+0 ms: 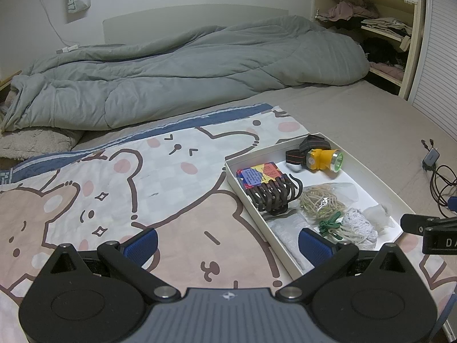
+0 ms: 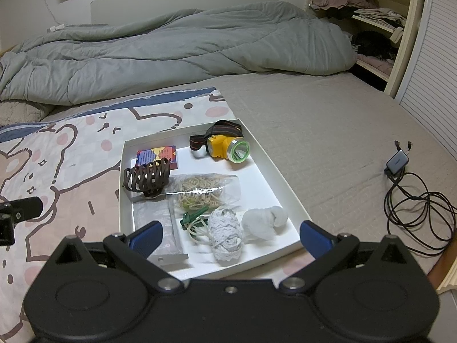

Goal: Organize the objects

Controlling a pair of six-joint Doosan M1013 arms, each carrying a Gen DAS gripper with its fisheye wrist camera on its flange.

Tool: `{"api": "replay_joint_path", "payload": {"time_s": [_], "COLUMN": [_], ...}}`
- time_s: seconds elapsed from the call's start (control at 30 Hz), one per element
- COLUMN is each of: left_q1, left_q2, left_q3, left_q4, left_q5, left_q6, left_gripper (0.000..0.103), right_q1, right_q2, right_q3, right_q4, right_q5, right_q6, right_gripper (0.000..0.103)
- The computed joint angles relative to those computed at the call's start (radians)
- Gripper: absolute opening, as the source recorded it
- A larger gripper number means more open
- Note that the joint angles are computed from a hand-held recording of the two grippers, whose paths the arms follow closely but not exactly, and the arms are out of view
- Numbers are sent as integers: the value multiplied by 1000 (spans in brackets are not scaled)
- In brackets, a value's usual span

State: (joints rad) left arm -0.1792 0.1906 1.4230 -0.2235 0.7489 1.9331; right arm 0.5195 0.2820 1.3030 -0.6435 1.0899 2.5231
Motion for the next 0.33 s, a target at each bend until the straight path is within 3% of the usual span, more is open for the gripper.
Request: {"api": "replay_joint_path", "payload": {"time_s": [0.33], "left_q1": [3], "left_q2": [3], "left_q3": [-5], "left_q4": [6], "left_q5": [2], "left_q6": [-8], "left_gripper": [103], "right_q1": [-3], "right_q2": [0], "right_q3": [0], "right_q4": [4], "right_q5": [-2], "right_q6": [-6], "right_gripper": [103]}}
